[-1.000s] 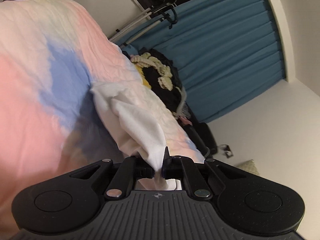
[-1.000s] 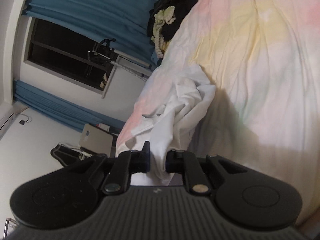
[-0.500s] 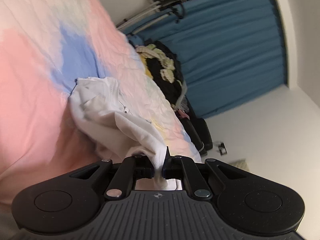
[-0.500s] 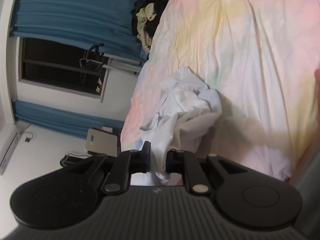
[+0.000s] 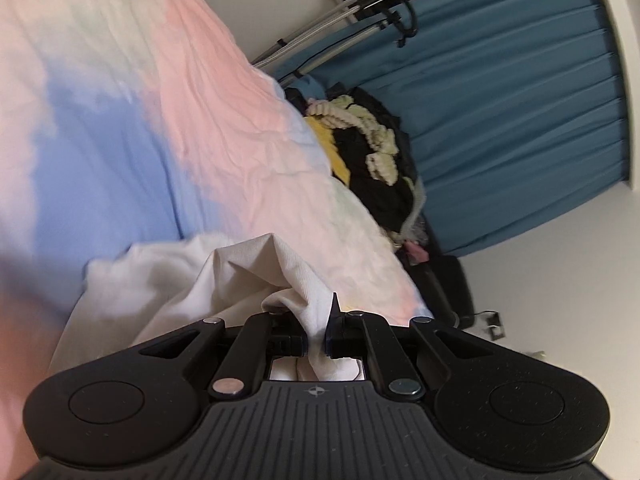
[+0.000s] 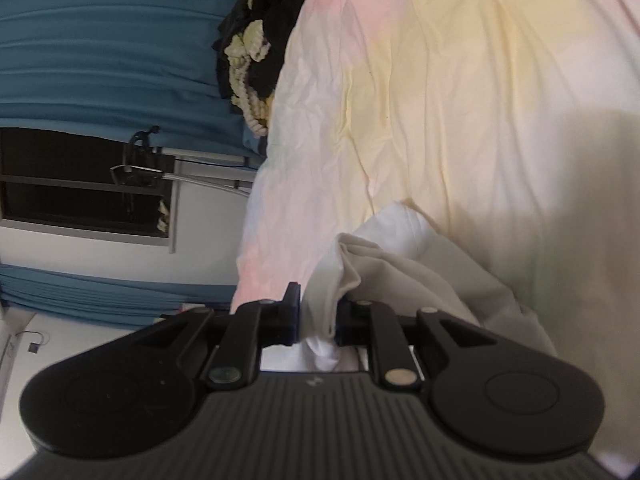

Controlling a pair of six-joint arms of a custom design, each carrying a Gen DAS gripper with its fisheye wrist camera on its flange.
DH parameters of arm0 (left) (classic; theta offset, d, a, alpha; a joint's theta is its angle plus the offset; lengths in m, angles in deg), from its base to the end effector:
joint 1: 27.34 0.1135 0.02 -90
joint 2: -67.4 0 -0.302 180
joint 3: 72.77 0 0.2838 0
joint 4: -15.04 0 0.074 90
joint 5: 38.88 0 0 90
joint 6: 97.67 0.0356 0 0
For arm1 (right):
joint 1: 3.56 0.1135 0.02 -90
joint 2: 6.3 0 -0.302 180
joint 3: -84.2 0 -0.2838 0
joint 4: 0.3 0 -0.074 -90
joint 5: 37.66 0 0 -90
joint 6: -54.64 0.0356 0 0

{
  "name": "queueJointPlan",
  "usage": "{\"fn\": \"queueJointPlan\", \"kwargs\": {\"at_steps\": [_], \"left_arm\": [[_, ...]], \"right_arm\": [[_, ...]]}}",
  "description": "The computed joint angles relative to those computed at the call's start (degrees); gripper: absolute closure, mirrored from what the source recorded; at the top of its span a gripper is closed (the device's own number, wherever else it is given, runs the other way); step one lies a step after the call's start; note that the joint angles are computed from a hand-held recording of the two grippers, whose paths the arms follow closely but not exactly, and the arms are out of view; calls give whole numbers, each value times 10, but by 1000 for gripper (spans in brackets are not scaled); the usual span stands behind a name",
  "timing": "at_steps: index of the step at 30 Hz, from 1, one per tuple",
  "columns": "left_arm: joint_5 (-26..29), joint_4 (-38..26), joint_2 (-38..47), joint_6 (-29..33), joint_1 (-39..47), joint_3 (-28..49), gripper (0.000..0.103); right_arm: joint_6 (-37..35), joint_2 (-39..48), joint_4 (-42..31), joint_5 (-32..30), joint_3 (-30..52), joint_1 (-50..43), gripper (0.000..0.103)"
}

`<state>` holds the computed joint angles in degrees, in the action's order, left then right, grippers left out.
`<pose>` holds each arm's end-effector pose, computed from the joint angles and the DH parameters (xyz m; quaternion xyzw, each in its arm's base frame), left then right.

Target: Fold clothes

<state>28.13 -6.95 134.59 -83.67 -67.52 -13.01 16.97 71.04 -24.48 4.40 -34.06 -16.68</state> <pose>0.2209 -0.1683 0.3027 -0.3559 0.7742 -0.3286 0.4073 0.3005 -0.0429 0.2692 0.3023 0.7893 0.4766 0.2418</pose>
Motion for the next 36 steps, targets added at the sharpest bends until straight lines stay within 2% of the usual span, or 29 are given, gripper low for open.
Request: {"fn": "queueJointPlan", "kwargs": {"at_steps": [5, 10, 12, 14, 15, 16, 18, 20, 21, 23, 24, 25, 26, 28, 31, 33, 36], "left_arm": [[40, 38, 71, 39, 56, 5, 94], [54, 48, 98, 58, 72, 4, 93], [49, 37, 101, 83, 67, 12, 90], [41, 27, 98, 121, 58, 20, 81], [33, 23, 95, 140, 51, 23, 67], [20, 24, 89, 155, 40, 24, 45], [-26, 36, 75, 184, 10, 19, 27], [-86, 30, 68, 231, -28, 26, 25], [-114, 24, 67, 257, -46, 32, 21], [-164, 21, 73, 302, -81, 43, 17], [-179, 21, 81, 320, -93, 50, 17], [-189, 14, 93, 330, -100, 60, 17], [-197, 4, 110, 332, -102, 74, 17], [-189, 0, 143, 340, -93, 93, 17], [-174, -21, 188, 352, -75, 118, 17], [-163, -52, 210, 350, -62, 133, 17], [-136, -67, 222, 329, -39, 137, 17]], "right_arm": [[-1, 126, 60, 34, 44, 41, 84], [-22, 185, 95, 18, 47, 44, 83], [-26, 189, 113, -8, 41, 36, 71], [-19, 183, 160, -51, 24, 24, 34], [-11, 176, 199, -77, 10, 18, 26], [-16, 165, 223, -103, -1, 11, 18], [-30, 141, 255, -138, -21, 1, 18], [-60, 108, 259, -147, -39, -2, 20], [-87, 92, 249, -147, -44, -1, 22], [-197, 53, 190, -105, -47, 12, 44], [-257, 35, 163, -76, -48, 21, 48], [-311, 25, 144, -38, -45, 38, 58], [-361, 16, 129, 3, -43, 58, 68], [-432, 18, 124, 65, -37, 97, 71], [-479, 37, 149, 131, -33, 149, 71], [-492, 49, 168, 148, -37, 168, 71], [-518, 78, 182, 169, -32, 193, 71]]}}
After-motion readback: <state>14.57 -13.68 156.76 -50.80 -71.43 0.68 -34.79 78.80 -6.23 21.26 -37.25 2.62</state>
